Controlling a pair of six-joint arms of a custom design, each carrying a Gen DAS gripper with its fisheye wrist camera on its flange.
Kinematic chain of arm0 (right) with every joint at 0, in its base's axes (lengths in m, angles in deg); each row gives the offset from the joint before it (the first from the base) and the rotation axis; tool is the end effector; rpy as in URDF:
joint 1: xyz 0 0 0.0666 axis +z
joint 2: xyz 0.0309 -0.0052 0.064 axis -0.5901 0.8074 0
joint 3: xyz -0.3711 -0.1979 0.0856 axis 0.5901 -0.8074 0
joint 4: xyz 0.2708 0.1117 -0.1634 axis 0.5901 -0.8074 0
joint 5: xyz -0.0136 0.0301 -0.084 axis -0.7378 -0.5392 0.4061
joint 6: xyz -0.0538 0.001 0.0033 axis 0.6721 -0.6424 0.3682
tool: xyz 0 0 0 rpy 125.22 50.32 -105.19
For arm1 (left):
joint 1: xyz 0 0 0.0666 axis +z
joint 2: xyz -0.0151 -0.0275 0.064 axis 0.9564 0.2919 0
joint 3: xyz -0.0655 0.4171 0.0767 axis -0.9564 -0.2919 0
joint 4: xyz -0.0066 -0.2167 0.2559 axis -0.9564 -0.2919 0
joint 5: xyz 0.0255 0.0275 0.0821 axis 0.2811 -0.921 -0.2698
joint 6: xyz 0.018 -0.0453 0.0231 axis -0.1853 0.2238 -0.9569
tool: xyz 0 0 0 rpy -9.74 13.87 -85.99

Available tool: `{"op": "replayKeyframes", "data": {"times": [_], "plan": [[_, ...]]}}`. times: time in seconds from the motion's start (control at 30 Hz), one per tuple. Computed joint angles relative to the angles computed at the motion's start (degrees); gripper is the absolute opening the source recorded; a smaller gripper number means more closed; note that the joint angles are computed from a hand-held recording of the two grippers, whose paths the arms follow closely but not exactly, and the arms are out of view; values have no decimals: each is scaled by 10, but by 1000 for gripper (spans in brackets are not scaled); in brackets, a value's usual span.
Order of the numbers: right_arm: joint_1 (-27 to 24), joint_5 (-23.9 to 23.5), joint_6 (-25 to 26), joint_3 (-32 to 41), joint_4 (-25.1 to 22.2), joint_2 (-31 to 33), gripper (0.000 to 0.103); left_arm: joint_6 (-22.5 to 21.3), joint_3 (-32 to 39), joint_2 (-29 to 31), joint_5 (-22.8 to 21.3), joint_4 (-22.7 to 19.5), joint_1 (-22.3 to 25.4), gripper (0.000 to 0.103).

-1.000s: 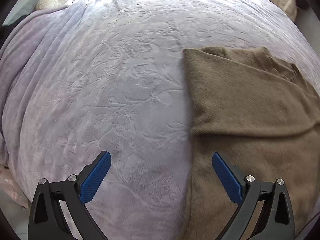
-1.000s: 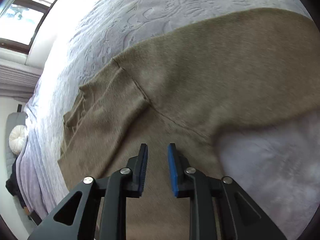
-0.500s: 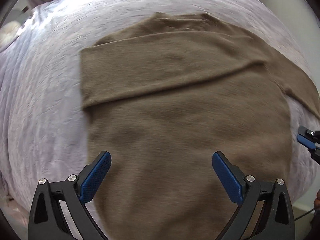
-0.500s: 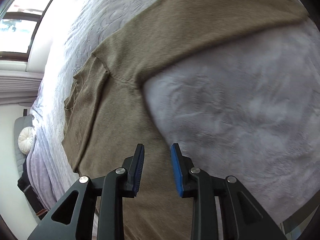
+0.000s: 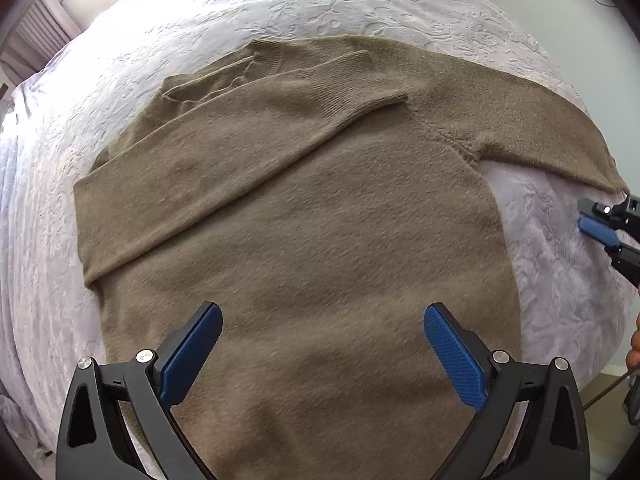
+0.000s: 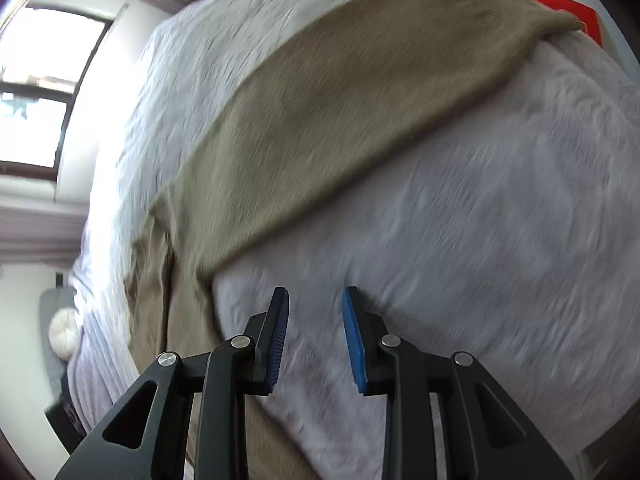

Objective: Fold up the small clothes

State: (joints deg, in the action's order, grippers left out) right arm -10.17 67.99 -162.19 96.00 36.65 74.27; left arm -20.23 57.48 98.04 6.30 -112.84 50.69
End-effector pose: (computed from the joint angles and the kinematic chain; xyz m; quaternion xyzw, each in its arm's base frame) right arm 0.3405 0.1642 0.4177 0.4408 0.8473 0.2282 0.1889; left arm 0.4617 -0.1901 0.4871 0.2568 0.9618 -0.0112 0.0947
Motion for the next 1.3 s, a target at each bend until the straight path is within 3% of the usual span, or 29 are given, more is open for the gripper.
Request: {"op": "replayKeyframes", "data": {"times": [0.2,0.3,0.4,0.63,0.73,0.8,0.87,0.97,1.1,1.17,1.3], "plan": [[-72,5,4,-45,61,-27,33,33,24,29,-8,0,-30,102],[-94,2,23,-53,88,-29,46,44,37,42,-8,5,-43,101],[-105,14,20,-58,117,-29,49,58,48,54,-12,9,-56,102],[-117,57,-53,-100,216,-47,51,90,93,89,-21,25,-71,102],[-120,47,-76,-114,243,-48,51,112,142,124,-27,30,-74,102],[-127,21,-81,-118,252,-49,45,121,170,144,-34,37,-78,102],[-129,-1,-72,-113,265,-45,26,121,202,169,-45,38,-85,102],[-135,-20,-63,-117,302,-44,10,112,220,194,-60,34,-97,102],[-141,-36,-72,-113,367,-34,10,95,207,205,-66,36,-106,102],[-139,-48,-59,-96,385,-20,10,96,223,210,-45,24,-98,102],[-122,-73,4,-17,374,27,10,81,216,195,-14,20,-70,101]]}}
